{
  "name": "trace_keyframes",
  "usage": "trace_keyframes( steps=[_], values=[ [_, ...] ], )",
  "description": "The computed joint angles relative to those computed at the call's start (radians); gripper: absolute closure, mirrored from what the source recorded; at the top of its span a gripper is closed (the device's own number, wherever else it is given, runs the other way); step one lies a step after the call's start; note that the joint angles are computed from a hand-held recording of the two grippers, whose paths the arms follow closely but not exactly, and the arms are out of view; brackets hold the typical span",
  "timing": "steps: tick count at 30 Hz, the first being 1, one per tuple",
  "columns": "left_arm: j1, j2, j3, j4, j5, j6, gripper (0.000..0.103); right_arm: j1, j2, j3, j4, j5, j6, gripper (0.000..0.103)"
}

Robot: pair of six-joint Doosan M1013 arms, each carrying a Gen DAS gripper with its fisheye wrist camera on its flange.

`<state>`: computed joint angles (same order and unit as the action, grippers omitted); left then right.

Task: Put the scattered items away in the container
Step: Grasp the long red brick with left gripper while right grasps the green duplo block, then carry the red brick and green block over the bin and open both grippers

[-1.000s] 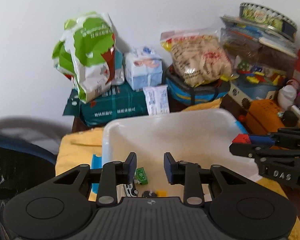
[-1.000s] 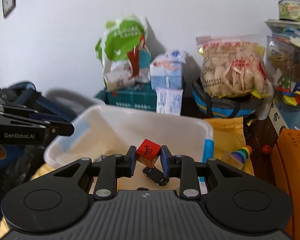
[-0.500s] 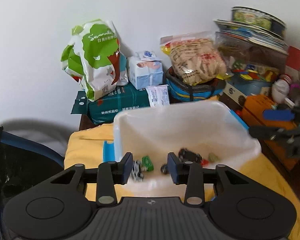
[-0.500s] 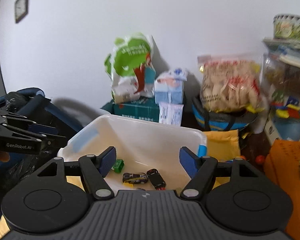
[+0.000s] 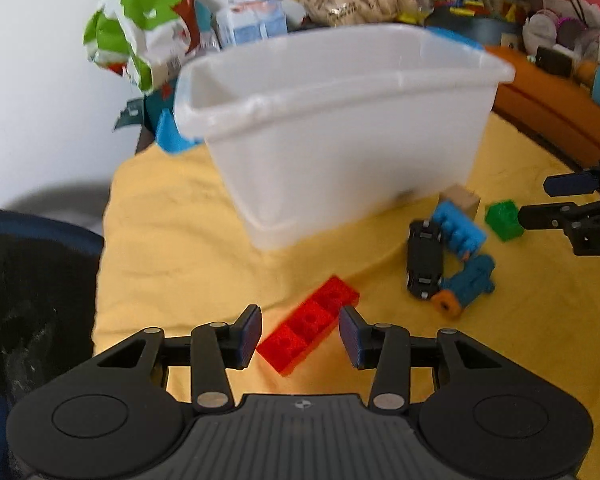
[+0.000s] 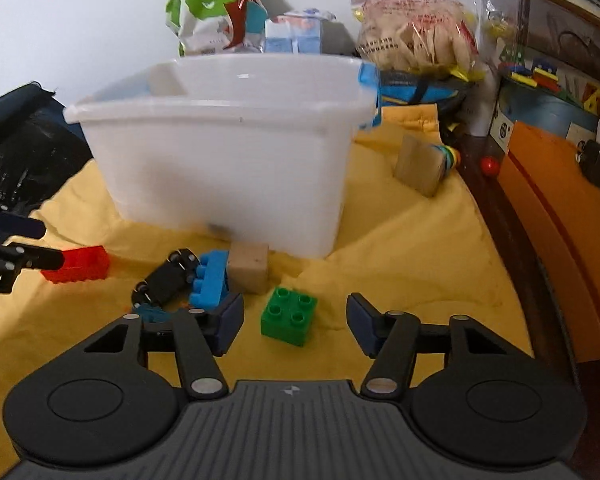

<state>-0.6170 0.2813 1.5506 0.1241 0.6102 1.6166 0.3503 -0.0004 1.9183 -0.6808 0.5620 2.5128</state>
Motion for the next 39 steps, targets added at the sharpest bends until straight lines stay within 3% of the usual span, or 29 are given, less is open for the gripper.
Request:
trace_keyframes(
  steps=[13, 18, 21, 30, 33, 39],
  values=[
    [0.011, 0.036, -0.013, -0.063, 0.01, 0.138, 0.056, 0.003, 0.051, -0.012, 0.018, 0.029, 0.057, 0.049],
    [0.019, 0.047, -0.027, -0.122, 0.043, 0.175, 0.056, 0.006, 0.057, -0.017, 0.029, 0.028, 0.044, 0.06],
    [0.02, 0.046, -0.026, -0.171, 0.052, 0.217, 0.071, 0.002, 0.056, -0.018, 0.038, 0.025, 0.033, 0.065],
    [0.009, 0.046, -0.025, -0.159, 0.049, 0.179, 0.073, -0.012, 0.052, -0.015, 0.071, 0.01, 0.015, 0.061],
    [0.004, 0.044, -0.022, -0.141, 0.039, 0.154, 0.076, -0.012, 0.053, -0.015, 0.072, 0.007, -0.016, 0.069],
    [-0.001, 0.024, -0.009, -0.173, 0.01, 0.149, 0.078, -0.007, 0.029, -0.001, 0.063, -0.01, -0.022, 0.069]
  ],
)
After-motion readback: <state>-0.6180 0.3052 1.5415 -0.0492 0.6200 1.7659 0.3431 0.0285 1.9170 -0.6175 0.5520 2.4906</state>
